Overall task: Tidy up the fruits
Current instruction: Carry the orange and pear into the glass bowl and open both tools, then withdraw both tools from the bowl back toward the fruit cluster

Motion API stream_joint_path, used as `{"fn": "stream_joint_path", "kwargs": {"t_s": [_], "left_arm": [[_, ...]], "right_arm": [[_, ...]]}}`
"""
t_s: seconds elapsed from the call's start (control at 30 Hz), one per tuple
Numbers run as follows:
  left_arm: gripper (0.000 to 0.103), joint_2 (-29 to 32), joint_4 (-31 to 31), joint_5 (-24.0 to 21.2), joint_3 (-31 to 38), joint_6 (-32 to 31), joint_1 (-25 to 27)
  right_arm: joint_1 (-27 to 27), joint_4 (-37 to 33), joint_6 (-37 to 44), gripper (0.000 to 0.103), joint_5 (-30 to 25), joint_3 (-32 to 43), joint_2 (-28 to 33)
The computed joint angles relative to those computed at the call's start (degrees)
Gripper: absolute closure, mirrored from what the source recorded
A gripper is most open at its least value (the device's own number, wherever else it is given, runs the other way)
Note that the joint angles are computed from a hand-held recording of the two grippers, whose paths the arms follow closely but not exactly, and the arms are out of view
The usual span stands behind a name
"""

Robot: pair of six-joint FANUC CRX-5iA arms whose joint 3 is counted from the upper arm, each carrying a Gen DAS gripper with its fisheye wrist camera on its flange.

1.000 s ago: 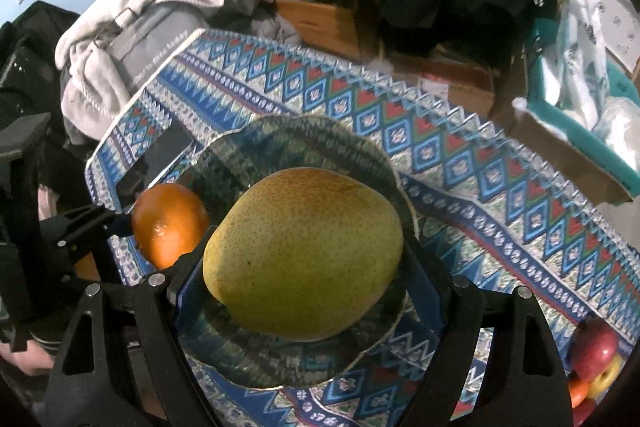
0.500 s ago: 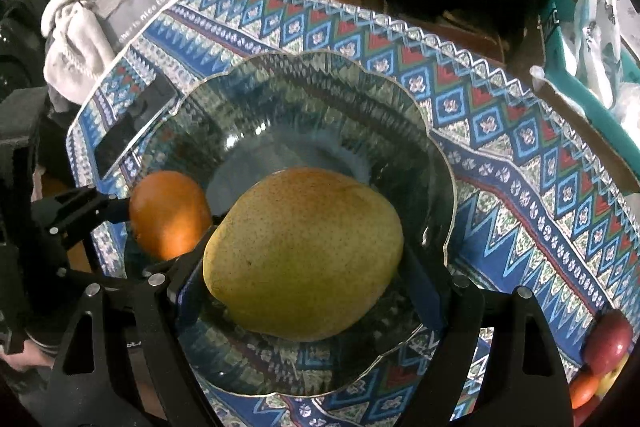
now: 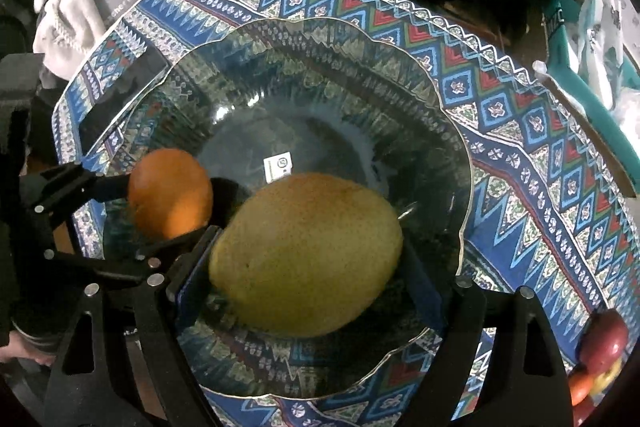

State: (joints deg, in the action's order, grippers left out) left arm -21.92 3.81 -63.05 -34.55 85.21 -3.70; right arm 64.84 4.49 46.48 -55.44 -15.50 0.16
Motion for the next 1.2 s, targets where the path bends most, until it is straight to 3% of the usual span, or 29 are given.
{"fn": "stream_joint_path", "kwargs": {"t_s": [0.13,0.53,0.8,1.2], "left_arm": [[0.026,-1.30,0.54,-0.28,0.48,-0.11,0.08],[0.025,-4.76,3.90,-2.00,2.03,-1.53,0.45],[0.024,-5.64,5.99,-2.06,4.08,-1.52,-1.12],[0.024,-5.53,4.75,-1.59,8.49,0.51,-8.76]], "right_arm": [[-0.47,0.45,-1.83,0.019,2.29,-1.07,-2.05],[1.24,8.72,-10.41,0.019,3.36,-4.09,-8.56],[3.55,15.67,-16.13,0.019,0.59,-6.39,-13.69],[7.28,22.35,-23.68,0.019,-5.75,-10.54,-22.54]]}}
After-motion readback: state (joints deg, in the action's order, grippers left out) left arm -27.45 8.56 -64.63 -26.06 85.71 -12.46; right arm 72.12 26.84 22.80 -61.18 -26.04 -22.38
